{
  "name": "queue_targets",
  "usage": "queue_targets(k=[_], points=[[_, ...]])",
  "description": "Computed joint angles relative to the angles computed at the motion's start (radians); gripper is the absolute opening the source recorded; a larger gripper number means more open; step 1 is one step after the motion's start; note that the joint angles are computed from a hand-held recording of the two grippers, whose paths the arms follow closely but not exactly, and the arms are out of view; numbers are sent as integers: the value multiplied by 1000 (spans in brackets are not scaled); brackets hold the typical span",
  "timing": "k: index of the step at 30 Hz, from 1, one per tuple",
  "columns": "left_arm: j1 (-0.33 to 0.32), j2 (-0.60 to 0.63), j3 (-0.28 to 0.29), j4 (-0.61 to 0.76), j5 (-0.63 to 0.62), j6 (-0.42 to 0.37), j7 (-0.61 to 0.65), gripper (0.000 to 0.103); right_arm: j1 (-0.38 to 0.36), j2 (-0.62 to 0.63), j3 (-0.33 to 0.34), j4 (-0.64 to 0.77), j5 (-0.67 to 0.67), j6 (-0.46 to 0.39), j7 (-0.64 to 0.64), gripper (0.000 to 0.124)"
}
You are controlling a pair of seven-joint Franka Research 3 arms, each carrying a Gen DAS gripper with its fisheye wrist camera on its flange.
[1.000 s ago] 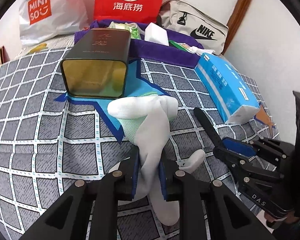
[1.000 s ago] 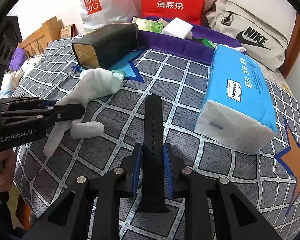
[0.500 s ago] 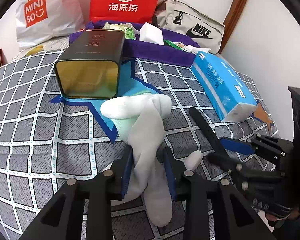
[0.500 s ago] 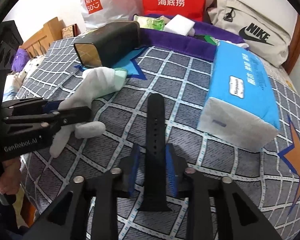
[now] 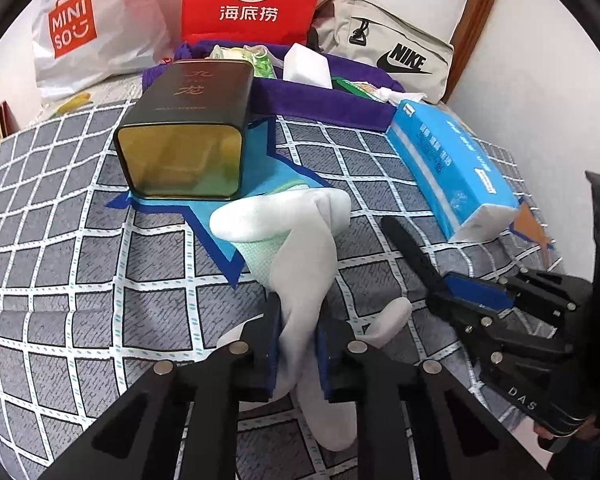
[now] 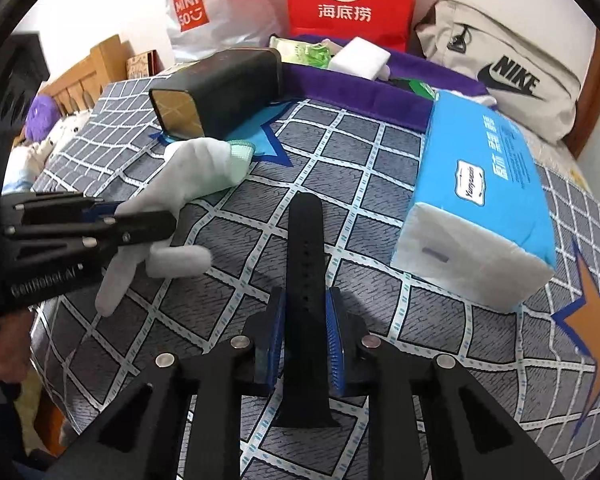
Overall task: Organize soft objects
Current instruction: 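Grasp the black watch strap with the right tool while the left tool holds the gloves, then carry the white gloves and black strap over the purple towel with both tools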
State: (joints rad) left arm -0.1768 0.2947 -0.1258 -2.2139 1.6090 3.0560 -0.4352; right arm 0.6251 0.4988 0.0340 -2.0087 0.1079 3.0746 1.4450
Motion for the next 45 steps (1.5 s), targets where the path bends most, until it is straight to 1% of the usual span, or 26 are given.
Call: queue_targets(k=[2,6,8,11,14,18,22,25,27,29,31,37,43,45], points=[[-1,-11,-2,-6,-2,-2,6,14,-54,-9,57,-5,23,-12,-33,20],[-4,-43,-7,-19,9,-8,-4,14,-65,-33,64,-25,42,-15,-44,20],[-6,-60,-12,-27,-8,-19,19,13,-70,-51,66,-38,51,-18,-44,20],[-9,-86,-16,-36,-11,-22,33,13,-107,-79,104,-62,75,-2,-75,20],[-4,-115,-21,-41,9,-13,18,13,-132,-106,131,-80,100,10,-100,20],[-1,-141,-26,-45,-34,-22,66,13,-153,-131,151,-87,128,24,-130,20],[2,-154,-23,-37,-64,-27,97,13,-213,-138,211,-72,180,27,-188,20],[4,-157,-19,-30,-107,-34,138,13,-225,-131,218,-47,204,25,-214,20],[6,-157,-15,-25,-132,-36,166,13,-220,-124,207,-23,212,21,-219,20],[7,-154,-11,-17,-170,-40,204,13,-242,-115,225,0,231,13,-243,20],[9,-150,-9,-11,-240,-51,274,13,-247,-105,224,29,245,4,-253,20],[-1,-126,9,38,-349,-78,397,13,-216,-64,173,123,240,-21,-241,20],[-6,-96,33,95,-421,-80,486,13,-225,-10,163,232,240,-56,-238,20],[-7,-85,40,113,-447,-80,519,13,-218,7,149,266,235,-67,-228,20]])
